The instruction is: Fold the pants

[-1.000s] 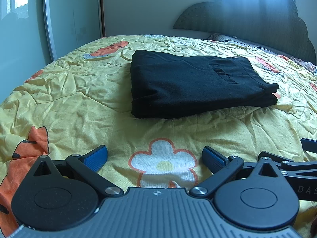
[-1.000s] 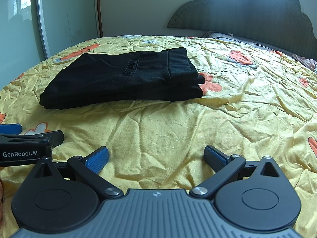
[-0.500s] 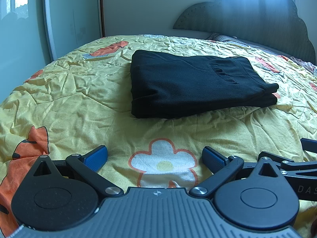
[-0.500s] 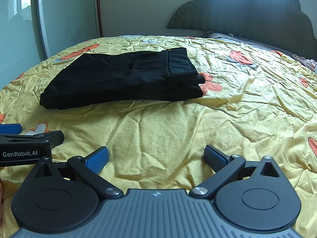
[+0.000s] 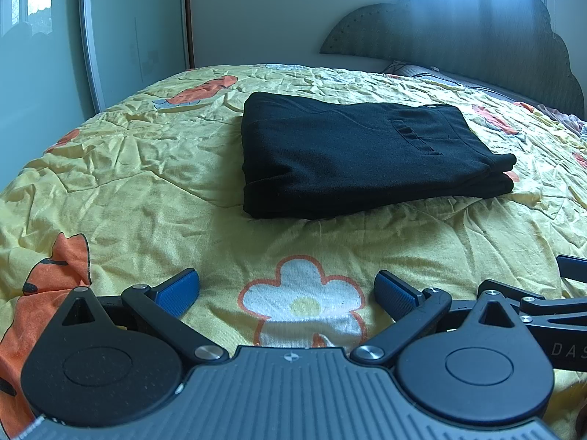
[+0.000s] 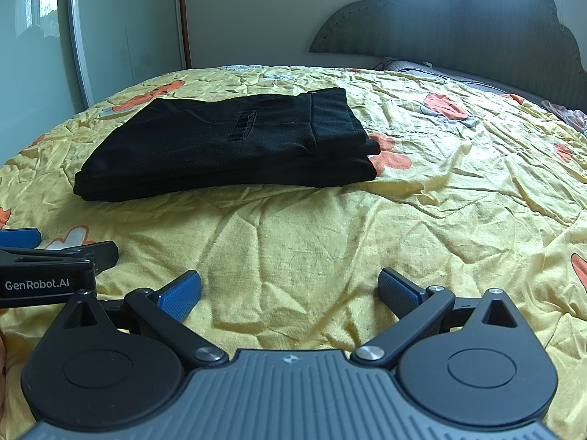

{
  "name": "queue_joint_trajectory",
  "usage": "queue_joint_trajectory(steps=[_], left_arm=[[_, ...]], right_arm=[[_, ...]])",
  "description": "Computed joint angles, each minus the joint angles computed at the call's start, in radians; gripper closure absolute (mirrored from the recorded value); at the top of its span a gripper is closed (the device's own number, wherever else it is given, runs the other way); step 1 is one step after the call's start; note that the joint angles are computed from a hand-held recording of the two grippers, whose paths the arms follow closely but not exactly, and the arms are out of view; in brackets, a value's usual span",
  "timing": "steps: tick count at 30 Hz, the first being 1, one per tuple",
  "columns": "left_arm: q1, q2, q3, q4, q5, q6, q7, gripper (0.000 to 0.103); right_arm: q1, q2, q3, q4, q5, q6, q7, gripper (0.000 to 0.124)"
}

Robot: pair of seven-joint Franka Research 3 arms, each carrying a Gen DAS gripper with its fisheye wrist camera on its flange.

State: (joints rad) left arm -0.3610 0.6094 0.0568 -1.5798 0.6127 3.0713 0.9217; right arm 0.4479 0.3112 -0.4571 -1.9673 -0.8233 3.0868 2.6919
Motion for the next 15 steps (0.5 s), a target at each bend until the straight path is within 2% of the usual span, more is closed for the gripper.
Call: queue_joint_trajectory(steps=[15], left_arm=[[-0.001,0.000,0.002,-0.001,-0.003,0.001,0.003,0.000]], right_arm=[[0.007,0.001,-0.007,-0.001,0.008,0.001,-0.006,0.021]])
